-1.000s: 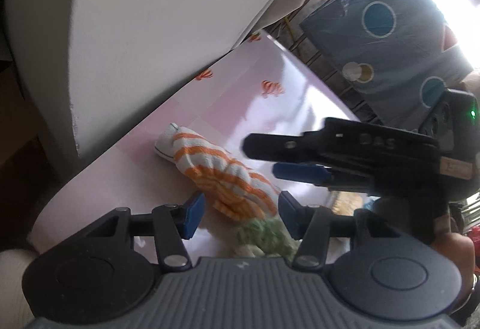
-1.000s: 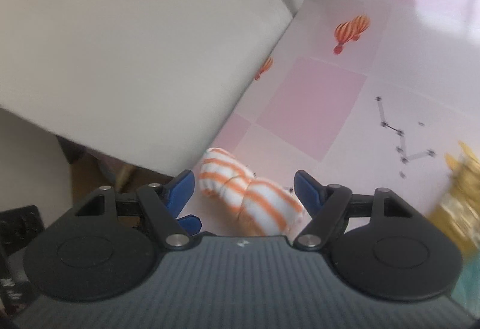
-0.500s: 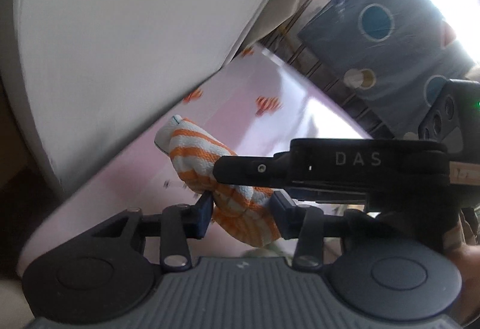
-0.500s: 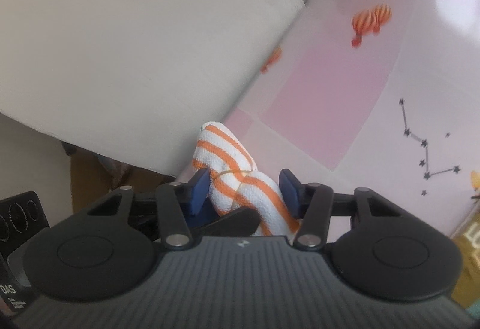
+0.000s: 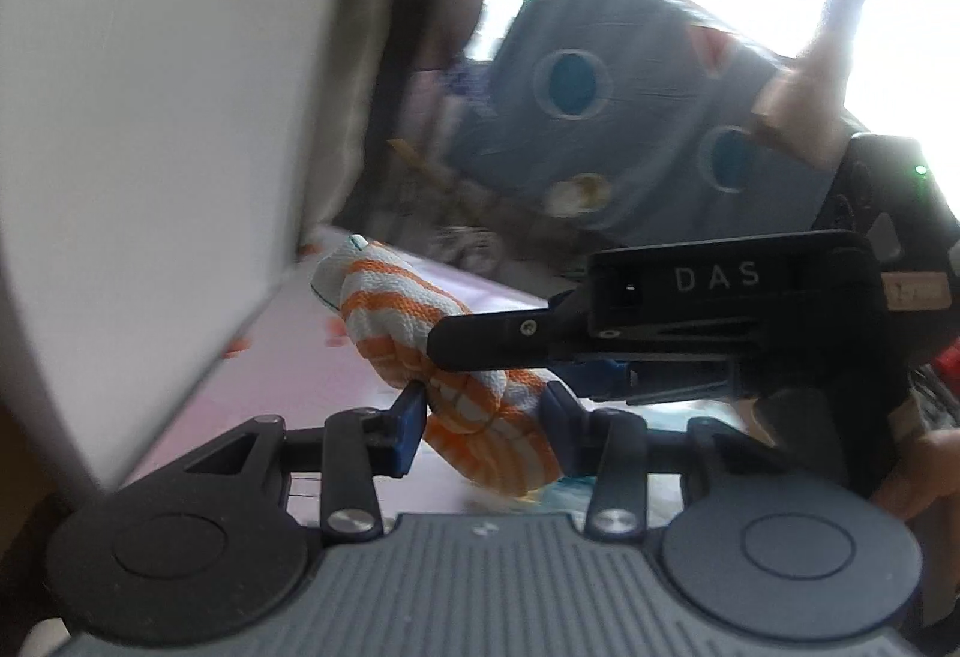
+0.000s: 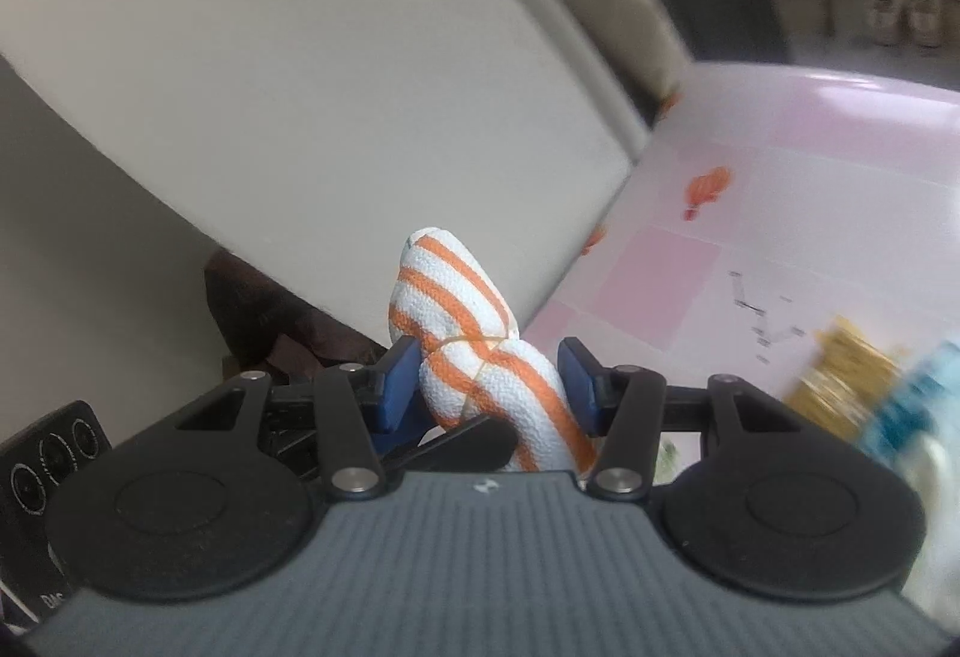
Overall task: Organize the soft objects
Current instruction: 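Lift the striped towel with the right gripper and carry it over the box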
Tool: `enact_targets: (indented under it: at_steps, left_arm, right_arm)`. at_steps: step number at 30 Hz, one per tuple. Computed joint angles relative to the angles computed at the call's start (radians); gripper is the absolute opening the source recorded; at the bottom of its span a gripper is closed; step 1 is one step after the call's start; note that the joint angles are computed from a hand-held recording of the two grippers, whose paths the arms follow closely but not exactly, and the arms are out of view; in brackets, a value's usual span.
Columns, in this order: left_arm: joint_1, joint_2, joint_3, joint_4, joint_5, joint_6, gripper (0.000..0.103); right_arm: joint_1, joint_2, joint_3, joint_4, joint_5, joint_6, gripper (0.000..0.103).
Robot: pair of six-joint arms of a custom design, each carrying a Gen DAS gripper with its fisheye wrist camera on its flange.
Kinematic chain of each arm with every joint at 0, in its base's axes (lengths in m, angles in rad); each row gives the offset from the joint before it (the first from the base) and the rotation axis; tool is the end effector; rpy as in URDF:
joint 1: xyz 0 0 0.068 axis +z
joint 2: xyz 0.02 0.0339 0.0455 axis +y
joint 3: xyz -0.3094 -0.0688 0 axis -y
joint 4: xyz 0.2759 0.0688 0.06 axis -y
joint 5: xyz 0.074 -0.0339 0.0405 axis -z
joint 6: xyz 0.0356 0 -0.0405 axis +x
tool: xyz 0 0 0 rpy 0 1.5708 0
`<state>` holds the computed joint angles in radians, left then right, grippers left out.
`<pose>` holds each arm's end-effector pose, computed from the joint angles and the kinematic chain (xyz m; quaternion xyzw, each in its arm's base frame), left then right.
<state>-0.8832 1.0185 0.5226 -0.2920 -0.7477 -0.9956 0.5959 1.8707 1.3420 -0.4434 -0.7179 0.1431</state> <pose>0.1453 -0.1388 0.2274 -0.1874 0.8513 -0.0874 0.4821 0.3483 0.2645 0.2385 -0.3018 0.8485 0.4127 0.1362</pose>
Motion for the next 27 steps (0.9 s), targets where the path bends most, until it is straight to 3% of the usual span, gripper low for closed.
enact_targets:
  at_steps: [4,11,20,22,27]
  left_arm:
    - [-0.14,0.102,0.096,0.065,-0.026,0.062,0.043]
    - [-0.24,0.4,0.331,0.235,0.101,0.269,0.043]
    - [-0.243,0.737,0.645,0.245,0.341,0.341,0.043]
    - [-0.254,0.795,0.711,0.214,0.365,0.337,0.043]
    - [-0.198,0.905,0.804,0.168,0.47,0.362,0.043]
  right_arm:
    - [-0.135,-0.194,-0.136,-0.085,-0.024,-0.028,0.049]
    - [-0.544,-0.443,-0.259,-0.337,-0.129,-0.224,0.048]
    - [-1.031,-0.358,-0.196,-0.682,-0.17,-0.655,0.047]
    - [-1.095,-0.321,-0.191,-0.71,-0.16,-0.728,0.047]
    - [-1.12,-0.261,-0.225,-0.613,-0.102,-0.745,0.047]
